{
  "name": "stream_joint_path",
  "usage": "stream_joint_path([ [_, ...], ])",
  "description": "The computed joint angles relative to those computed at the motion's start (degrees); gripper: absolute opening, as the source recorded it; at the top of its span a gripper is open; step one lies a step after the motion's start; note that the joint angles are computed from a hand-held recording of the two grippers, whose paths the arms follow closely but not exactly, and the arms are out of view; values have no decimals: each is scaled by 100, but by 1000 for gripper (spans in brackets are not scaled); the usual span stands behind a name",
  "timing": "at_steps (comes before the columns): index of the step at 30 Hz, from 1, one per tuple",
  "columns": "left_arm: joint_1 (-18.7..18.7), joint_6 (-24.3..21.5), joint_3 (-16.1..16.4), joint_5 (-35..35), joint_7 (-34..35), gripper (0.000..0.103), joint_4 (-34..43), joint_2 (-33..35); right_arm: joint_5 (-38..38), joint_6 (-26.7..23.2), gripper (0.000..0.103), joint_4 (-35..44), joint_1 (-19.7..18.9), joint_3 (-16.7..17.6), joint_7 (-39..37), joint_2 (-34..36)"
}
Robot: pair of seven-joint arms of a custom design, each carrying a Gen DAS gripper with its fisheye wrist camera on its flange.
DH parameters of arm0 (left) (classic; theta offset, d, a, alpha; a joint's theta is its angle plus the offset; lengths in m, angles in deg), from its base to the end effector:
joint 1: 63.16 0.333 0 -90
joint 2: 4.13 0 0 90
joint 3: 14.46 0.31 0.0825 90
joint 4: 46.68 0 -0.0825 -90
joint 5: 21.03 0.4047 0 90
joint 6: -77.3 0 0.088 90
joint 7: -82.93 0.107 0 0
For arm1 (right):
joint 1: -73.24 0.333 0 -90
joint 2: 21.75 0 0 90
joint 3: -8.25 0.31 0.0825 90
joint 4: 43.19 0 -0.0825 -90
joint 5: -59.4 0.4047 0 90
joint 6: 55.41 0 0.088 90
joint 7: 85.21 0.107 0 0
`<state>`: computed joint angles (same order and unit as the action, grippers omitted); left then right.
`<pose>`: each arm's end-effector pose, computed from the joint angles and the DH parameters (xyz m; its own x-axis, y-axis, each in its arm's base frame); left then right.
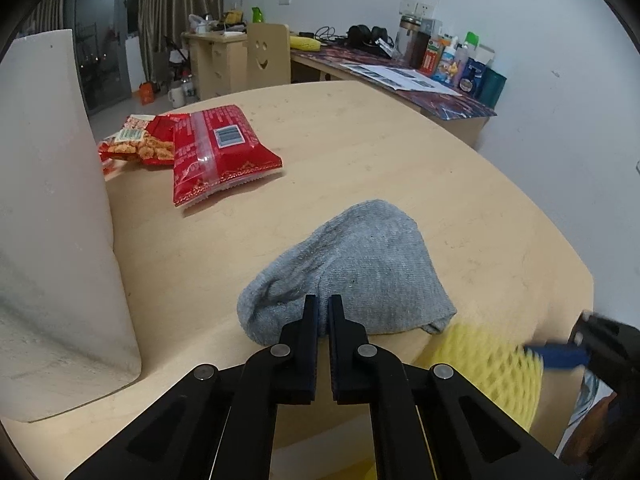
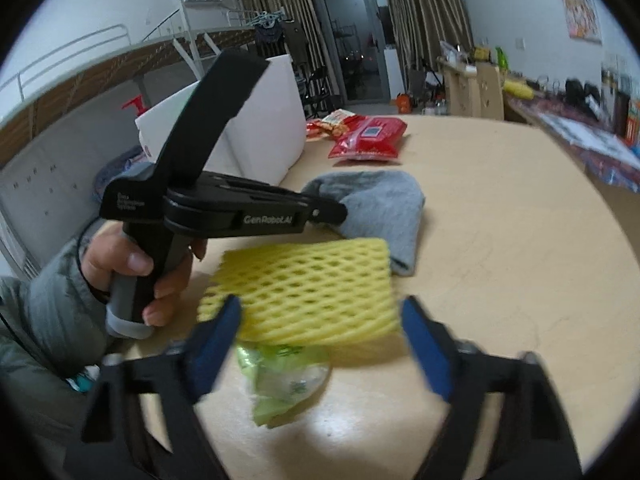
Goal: Organize soft objects
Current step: 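Close the left gripper on the grey sock while the right gripper approaches the yellow net, then lift the grey sock with the left gripper while the right gripper grasps the yellow net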
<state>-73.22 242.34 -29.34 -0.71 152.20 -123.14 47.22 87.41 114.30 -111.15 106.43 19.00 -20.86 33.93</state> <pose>0.7407 -0.2987 0.2633 -0.2626 -0.9543 0.1428 -0.7789 0.1223 -0.6151 0.6481 0.5019 0.2693 0.6453 -0.7271 -0.2344 -0.6154 -0.3129 -0.7235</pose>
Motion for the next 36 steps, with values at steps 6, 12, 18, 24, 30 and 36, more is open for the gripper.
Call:
stream_joint_path([
  [6,-27,73,64,26,-86,4,-87,-56,135,-255,20,65,-115,210,23,54],
  [12,-33,224,131,105,-277,4,-239,-159,730,307,15,-521,-554,849,-607,-261],
  [18,-113,879,352,429,-707,4,-793,-584,1121,1020,15,-1114,-737,1031,-911,-699],
  [24,-214,1320,567,800,-1146,4,-1207,-961,1172,1530,15,-1405,-782,1116,-969,-912],
  [30,-532,1724,1055,1177,-1754,4,-1663,-1392,1054,1938,15,-1621,-834,1206,-828,-1050],
  [36,-1675,2319,2505,1577,-2669,4,-2288,-1958,887,2292,15,-1616,-633,1021,-530,-1087],
])
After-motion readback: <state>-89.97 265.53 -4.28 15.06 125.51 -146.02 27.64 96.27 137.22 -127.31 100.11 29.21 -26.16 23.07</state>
